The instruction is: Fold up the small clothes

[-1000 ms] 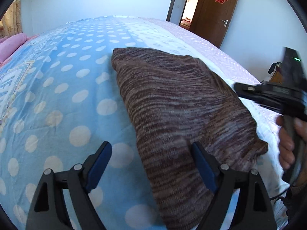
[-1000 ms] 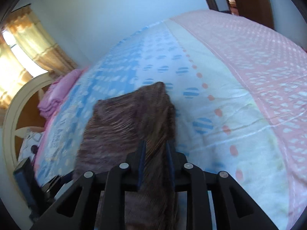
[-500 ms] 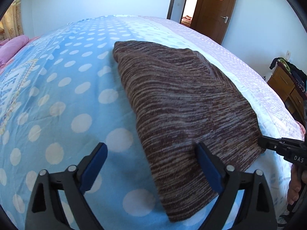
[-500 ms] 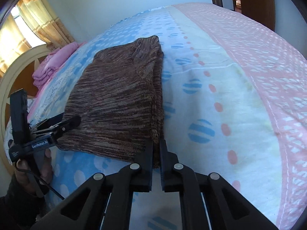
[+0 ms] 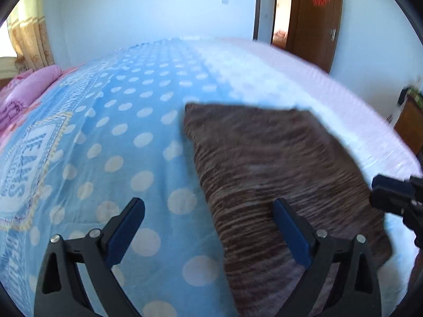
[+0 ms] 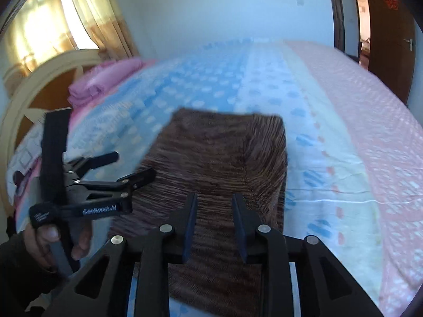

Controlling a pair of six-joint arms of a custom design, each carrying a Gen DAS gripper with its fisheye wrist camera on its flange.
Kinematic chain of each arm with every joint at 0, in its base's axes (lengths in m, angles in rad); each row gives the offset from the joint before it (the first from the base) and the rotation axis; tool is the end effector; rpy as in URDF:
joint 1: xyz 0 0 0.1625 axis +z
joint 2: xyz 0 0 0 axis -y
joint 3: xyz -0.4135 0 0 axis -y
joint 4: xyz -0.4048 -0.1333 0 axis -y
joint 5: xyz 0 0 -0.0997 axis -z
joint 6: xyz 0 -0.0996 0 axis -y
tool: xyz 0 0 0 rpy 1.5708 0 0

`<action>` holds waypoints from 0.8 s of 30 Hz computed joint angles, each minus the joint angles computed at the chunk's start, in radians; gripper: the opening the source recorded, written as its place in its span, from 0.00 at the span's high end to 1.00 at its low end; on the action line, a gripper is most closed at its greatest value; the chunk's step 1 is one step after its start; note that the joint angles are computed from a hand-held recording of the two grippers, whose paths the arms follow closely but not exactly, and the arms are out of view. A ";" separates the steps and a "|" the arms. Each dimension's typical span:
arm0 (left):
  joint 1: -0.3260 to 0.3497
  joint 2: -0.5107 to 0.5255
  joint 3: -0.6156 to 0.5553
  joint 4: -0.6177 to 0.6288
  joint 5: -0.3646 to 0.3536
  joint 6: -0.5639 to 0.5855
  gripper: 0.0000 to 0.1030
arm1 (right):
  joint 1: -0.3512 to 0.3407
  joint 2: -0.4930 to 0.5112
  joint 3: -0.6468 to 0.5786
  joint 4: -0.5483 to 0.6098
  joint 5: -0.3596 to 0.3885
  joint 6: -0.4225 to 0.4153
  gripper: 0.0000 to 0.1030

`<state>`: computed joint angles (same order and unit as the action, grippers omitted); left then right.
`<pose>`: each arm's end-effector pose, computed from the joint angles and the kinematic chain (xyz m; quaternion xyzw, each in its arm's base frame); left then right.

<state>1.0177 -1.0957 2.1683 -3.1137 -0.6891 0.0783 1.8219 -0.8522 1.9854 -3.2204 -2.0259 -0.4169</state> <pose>-0.0839 -0.5360 0.1633 0.1786 0.8669 -0.3024 0.3538 0.2295 -0.5344 0.0785 0.2544 -0.9088 0.2298 0.2380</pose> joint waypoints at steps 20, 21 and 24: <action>0.038 -0.125 0.079 0.148 -0.254 -0.143 0.00 | -0.149 -0.004 -0.163 0.118 0.222 0.087 0.35; 0.039 -0.125 0.078 0.147 -0.254 -0.142 0.00 | -0.159 0.008 -0.185 0.146 0.228 0.099 0.35; 0.041 -0.120 0.081 0.136 -0.249 -0.131 0.00 | -0.183 0.031 -0.216 0.163 0.262 0.118 0.36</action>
<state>1.0583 -1.2156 2.2492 -2.9776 -0.9382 -0.0530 1.6392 -0.8211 1.7691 -3.0571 -1.7637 -0.2991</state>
